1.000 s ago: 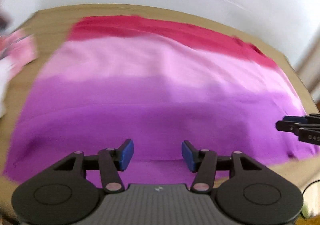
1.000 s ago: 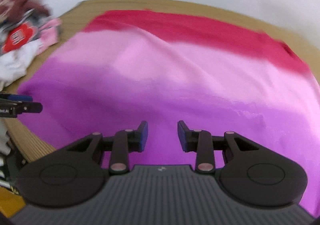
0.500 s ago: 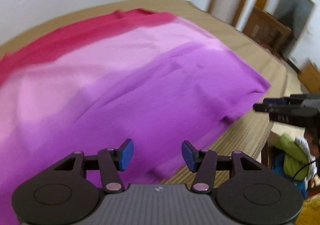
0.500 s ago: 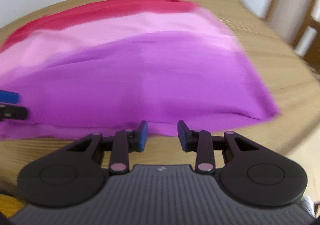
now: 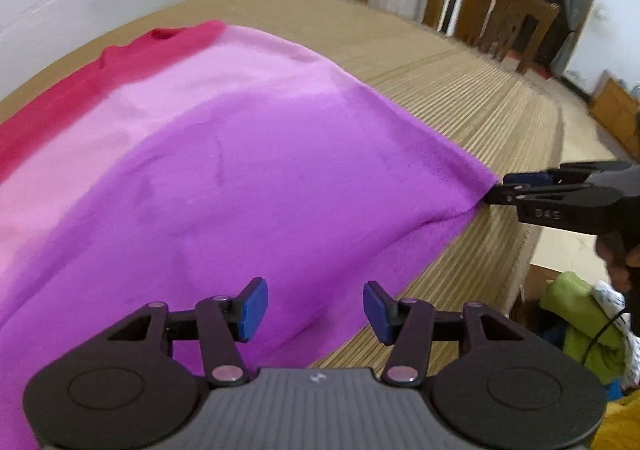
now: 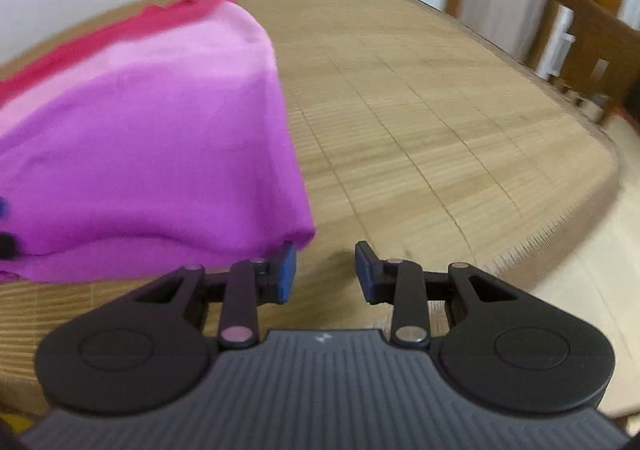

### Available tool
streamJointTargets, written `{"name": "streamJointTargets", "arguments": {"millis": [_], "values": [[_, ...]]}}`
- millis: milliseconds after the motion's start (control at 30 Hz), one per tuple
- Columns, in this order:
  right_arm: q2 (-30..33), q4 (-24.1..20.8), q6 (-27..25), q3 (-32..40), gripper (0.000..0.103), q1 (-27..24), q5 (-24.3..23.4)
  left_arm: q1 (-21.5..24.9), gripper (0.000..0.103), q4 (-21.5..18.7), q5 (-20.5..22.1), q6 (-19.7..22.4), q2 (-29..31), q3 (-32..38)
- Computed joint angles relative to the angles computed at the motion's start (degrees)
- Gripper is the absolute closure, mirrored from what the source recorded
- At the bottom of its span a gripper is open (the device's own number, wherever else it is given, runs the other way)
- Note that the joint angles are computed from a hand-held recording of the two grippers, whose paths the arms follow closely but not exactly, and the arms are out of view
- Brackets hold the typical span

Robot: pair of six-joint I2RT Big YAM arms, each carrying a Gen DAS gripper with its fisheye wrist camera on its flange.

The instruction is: Fold clothes

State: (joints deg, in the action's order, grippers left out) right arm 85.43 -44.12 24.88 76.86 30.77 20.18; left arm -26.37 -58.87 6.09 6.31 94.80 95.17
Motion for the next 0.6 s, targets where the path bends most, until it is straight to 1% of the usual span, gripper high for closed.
{"name": "streamJointTargets", "arguments": {"millis": [100, 167, 233, 333, 400, 433, 467, 533, 567, 600], "values": [[-0.1, 2.2, -4.91, -0.24, 0.068, -2.23, -4.2, -2.26, 0.048, -0.69, -3.22, -1.36, 2.06, 1.86], [-0.25, 3.56, -6.37, -0.65, 0.068, -3.45, -6.96, -3.16, 0.048, -0.94, -4.47, -1.02, 2.78, 2.56], [-0.14, 5.52, -5.93, -0.88, 0.068, -4.32, -9.11, -3.95, 0.048, -0.4, -5.54, -0.02, 3.55, 3.24], [-0.66, 7.88, -3.44, -1.36, 0.068, -5.32, -12.51, -4.82, 0.049, 1.15, -7.06, 2.28, 4.93, 4.15], [-0.78, 7.44, -0.93, -1.0, 0.068, -5.25, -12.03, -5.01, 0.062, 1.71, -7.89, 3.72, 5.98, 4.91], [-0.95, 7.35, -0.09, -1.03, 0.068, -5.33, -12.44, -5.0, 0.077, 1.93, -7.95, 4.1, 6.43, 5.25], [-1.06, 7.48, 0.01, -1.06, 0.068, -5.56, -13.31, -4.73, 0.087, 1.86, -6.89, 3.45, 6.61, 5.55], [-0.94, 7.1, -0.57, -0.72, 0.068, -5.7, -13.36, -3.8, 0.094, 1.23, -3.29, 0.97, 6.9, 6.37], [-1.11, 7.13, -0.46, -0.84, 0.068, -5.53, -12.57, -3.34, 0.096, 1.12, -1.63, -0.14, 6.9, 6.6], [-1.47, 7.39, -0.1, -1.28, 0.068, -5.33, -12.19, -3.06, 0.097, 0.95, -1.17, -0.64, 6.84, 6.79]]}}
